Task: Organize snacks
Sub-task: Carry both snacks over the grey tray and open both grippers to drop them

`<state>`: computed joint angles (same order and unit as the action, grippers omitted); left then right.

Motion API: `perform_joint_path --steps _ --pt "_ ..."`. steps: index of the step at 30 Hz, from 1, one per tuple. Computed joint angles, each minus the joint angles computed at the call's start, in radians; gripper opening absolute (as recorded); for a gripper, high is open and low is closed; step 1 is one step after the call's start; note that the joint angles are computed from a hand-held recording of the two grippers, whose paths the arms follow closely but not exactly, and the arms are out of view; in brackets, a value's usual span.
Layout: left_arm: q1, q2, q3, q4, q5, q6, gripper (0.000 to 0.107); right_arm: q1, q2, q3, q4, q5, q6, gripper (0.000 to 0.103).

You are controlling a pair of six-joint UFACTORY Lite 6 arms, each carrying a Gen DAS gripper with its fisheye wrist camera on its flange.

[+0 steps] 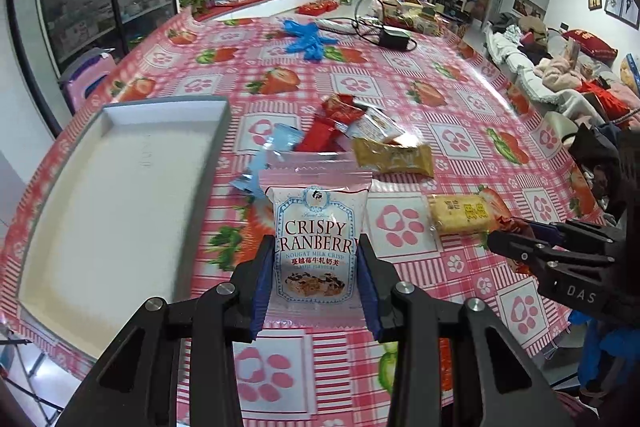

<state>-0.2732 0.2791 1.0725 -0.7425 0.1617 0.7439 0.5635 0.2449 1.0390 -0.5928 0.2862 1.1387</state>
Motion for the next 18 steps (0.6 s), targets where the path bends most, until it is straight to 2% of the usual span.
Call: perform_joint_path --steps 8,14,18 --pt "0.137 -0.044 -0.014 -0.182 0.034 0.231 0.042 0.068 0.176 0.269 0.107 0.093 -0.149 0.036" --pt "0.273 -0.023 0.033 -0.25 0.074 0.338 0.042 0.112 0.357 0.573 0.204 0.191 -0.304 0.036" --pt "0.347 0.005 0.071 -0.27 0.09 0.386 0.042 0.141 0.518 0.846 0.281 0.288 -0.425 0.036"
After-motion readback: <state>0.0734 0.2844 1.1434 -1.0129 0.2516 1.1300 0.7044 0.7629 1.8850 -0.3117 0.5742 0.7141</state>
